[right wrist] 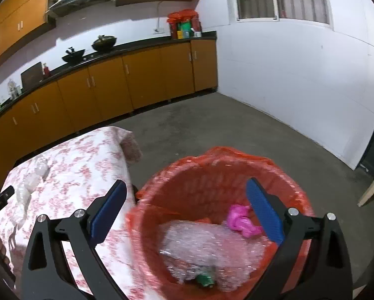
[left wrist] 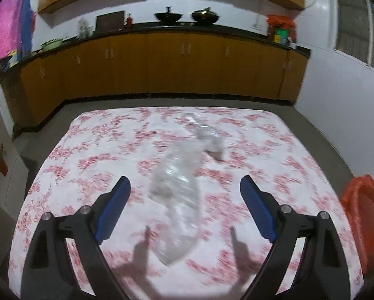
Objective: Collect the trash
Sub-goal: 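Move both tools back over the table toward the clear plastic bags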
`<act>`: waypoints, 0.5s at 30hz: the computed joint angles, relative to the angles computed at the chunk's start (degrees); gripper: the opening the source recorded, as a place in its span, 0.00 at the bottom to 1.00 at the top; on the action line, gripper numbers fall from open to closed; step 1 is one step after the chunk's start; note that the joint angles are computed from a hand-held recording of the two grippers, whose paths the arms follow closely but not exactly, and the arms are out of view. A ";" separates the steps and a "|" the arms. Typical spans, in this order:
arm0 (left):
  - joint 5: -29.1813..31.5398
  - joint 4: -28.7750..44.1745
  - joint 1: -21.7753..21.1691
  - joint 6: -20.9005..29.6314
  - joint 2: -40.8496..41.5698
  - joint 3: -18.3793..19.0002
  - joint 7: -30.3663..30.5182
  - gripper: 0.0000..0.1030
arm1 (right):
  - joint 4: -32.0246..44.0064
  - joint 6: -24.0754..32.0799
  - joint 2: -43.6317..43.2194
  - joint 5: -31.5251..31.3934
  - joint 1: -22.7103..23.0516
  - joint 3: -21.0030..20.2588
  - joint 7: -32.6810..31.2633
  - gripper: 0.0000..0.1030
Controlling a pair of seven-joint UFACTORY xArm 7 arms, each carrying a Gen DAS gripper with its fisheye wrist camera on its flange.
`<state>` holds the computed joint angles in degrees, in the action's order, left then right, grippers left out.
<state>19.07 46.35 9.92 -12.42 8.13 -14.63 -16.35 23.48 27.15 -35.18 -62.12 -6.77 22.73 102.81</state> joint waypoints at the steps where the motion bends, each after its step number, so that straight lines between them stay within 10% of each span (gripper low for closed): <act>1: 1.68 1.30 3.38 0.91 1.13 -2.92 -1.25 0.85 | 0.79 -0.29 1.02 -0.46 -0.29 0.46 0.54 0.93; 4: 0.97 4.88 6.61 3.67 4.43 -6.23 0.09 0.85 | 3.75 -0.86 5.03 -2.87 -0.52 1.49 2.51 0.93; 11: -2.46 11.21 -1.93 9.94 9.23 1.14 5.23 0.76 | 10.52 1.44 14.28 -7.99 3.43 0.67 3.61 0.93; 15: -8.41 14.61 3.04 14.73 12.50 -4.83 10.60 0.64 | 14.53 2.30 19.36 -10.72 5.99 -0.42 4.22 0.93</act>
<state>10.66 60.96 12.96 2.32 20.63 -19.46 -5.75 38.01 29.45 -15.82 -72.85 -0.78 22.31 107.02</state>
